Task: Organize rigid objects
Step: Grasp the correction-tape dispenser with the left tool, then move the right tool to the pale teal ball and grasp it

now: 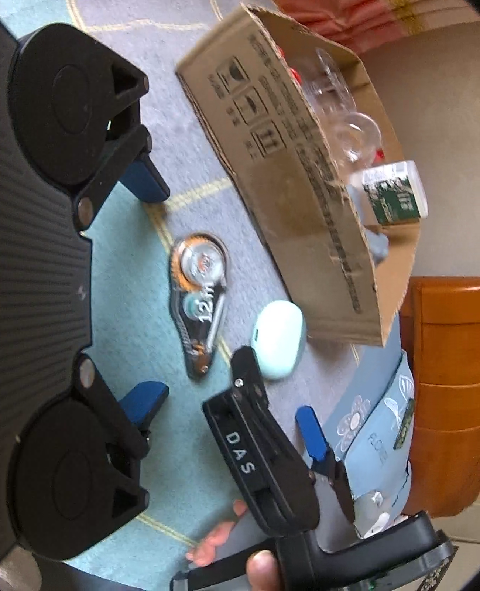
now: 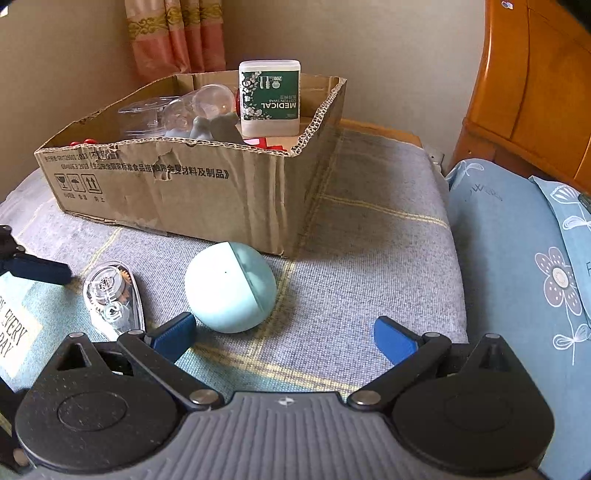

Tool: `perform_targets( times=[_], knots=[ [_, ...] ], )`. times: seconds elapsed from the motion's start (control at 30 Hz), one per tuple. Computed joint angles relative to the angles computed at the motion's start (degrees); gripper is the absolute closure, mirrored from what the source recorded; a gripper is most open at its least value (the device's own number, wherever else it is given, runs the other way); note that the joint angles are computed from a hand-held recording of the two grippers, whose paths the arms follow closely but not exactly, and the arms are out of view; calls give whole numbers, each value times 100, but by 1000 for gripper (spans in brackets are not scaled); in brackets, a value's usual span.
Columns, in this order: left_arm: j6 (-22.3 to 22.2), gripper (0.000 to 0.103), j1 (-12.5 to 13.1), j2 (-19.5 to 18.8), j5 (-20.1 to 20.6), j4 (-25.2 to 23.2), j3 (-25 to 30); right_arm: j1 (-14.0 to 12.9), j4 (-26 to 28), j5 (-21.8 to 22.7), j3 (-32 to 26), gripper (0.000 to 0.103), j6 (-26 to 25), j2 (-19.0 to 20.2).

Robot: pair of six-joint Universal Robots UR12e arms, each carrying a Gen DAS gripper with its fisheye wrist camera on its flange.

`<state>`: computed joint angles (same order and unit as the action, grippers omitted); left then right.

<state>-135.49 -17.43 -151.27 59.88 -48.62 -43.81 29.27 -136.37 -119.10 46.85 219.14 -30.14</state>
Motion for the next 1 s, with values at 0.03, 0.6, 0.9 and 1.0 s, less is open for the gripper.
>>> perform_targets(
  times=[0.03, 0.6, 0.9, 1.0],
  knots=[
    [41, 1, 0, -15, -69, 15, 8, 3, -31, -13, 15, 0, -9, -2],
    [56, 14, 27, -136, -342, 137, 163, 22, -124, -99, 54, 0, 3, -1],
    [-810, 14, 182, -113, 181, 526, 98, 85, -67, -269, -149, 0, 110, 127],
    [-1003, 14, 230, -103, 287, 615, 69, 75, -128, -130, -284, 0, -132, 204]
  ],
)
